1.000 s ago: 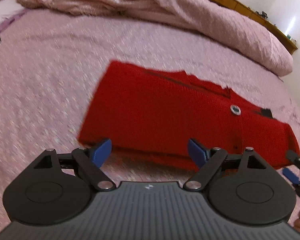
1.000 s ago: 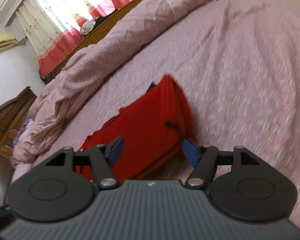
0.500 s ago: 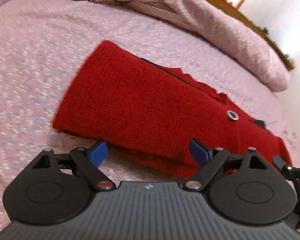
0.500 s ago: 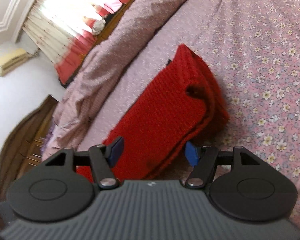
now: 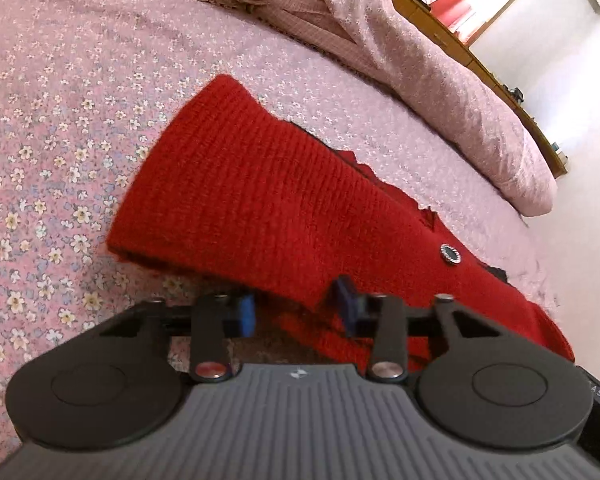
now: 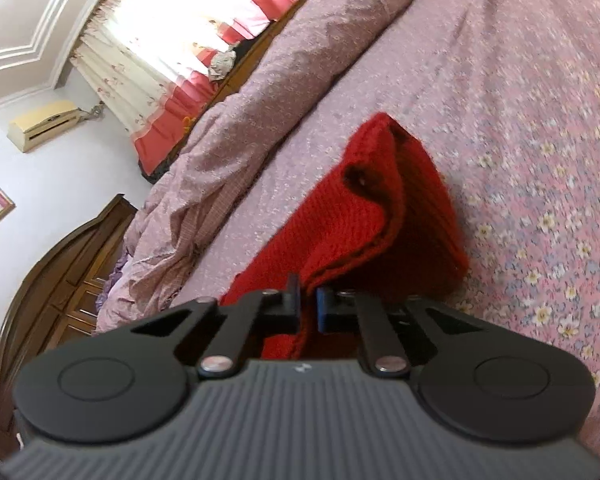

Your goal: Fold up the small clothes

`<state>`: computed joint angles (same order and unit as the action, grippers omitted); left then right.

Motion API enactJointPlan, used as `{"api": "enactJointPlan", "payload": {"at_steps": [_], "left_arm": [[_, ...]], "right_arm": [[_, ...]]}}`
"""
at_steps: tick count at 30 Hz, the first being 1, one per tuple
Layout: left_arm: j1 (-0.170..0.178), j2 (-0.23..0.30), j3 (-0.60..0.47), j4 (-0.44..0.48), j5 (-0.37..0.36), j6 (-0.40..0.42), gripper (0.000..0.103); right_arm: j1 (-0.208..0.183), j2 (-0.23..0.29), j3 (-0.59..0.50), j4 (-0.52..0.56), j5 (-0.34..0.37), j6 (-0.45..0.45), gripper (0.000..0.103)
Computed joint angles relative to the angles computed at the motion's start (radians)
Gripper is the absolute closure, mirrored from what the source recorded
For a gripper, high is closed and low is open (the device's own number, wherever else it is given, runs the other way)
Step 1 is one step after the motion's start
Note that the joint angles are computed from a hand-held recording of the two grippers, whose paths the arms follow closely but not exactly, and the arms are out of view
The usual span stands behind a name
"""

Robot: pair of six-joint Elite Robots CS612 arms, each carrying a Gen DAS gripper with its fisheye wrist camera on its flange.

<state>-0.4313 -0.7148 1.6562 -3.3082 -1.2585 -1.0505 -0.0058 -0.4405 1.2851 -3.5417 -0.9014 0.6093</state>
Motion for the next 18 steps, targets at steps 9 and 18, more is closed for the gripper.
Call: {"api": "enactJointPlan", "payload": {"at_steps": [9, 18], "left_arm": [[-0.008, -0.026, 0.003, -0.073, 0.042, 0.113, 0.075], [0.017, 0.024, -0.129, -0.050, 0.138, 0.303, 0.076]], "right_arm": [[0.002, 0.010, -0.051, -0.058, 0.030, 0.009, 0.093], [0.015, 0.058, -0.184, -0.049, 0.008, 0.034, 0.093]]}}
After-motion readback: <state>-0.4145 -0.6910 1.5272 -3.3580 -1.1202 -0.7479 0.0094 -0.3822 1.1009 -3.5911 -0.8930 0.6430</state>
